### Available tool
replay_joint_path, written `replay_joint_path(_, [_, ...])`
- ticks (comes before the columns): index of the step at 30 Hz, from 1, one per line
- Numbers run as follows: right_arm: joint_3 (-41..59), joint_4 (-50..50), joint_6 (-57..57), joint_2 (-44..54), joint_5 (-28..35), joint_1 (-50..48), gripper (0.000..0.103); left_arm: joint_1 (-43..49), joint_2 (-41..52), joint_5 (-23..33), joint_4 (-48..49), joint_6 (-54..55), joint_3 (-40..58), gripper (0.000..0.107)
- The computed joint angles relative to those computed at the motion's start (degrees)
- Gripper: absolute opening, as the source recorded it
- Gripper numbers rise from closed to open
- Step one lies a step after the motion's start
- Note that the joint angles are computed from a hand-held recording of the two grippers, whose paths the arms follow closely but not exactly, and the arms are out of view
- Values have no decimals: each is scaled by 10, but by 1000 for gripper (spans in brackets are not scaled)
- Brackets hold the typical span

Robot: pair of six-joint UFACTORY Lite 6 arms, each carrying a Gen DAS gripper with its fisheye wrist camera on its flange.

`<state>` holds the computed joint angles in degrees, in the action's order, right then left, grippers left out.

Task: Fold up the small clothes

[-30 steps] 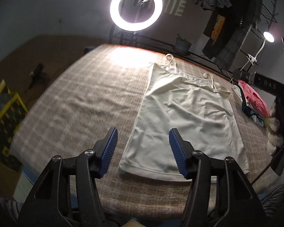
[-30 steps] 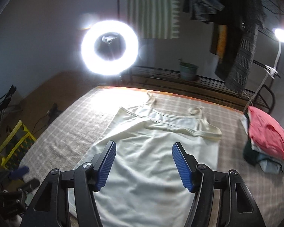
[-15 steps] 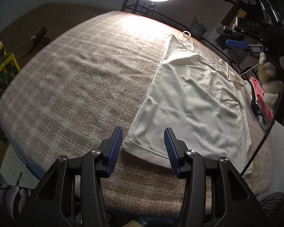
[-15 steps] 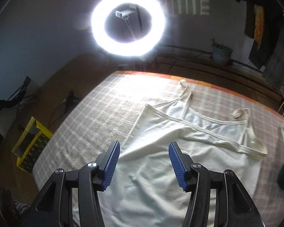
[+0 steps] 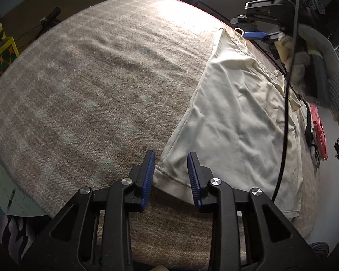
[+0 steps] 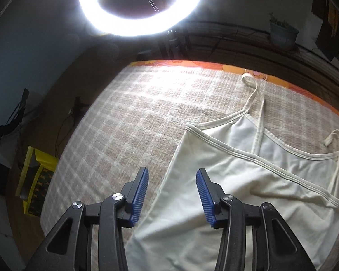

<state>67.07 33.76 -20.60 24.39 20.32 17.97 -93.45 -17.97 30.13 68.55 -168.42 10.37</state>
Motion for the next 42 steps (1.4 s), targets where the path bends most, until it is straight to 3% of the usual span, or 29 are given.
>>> replay_joint_path(5, [123,-89,113,125,24,6,39,7,4,-3,21,-9,-3,27])
replay_joint_path(13, [280,-249,260,244,85,29,31,40,20,-20,70,-29,-4,11])
replay_joint_path(17, [340,-314,315,282,113,42,16,47,22,-31,111,-61,-8,3])
replay_joint_path(18, [350,-316,316,289,116,42,9,45,20,-31,118,-67,-9,2])
replay_joint_path(21, [379,-320,315,307,125,43,0,36,20,-25,130,-80,-7,0])
replay_joint_path(29, [350,-214,224,268,93,12,0,-16,-23,35,60,-40,-12,0])
replay_joint_path(32, [378,-254,244,289,109,14,0,-19,-17,42,54,-28,-1,0])
replay_joint_path(42, [252,-102,78,180,55,-30,0,-47,16,81,50,36,67,0])
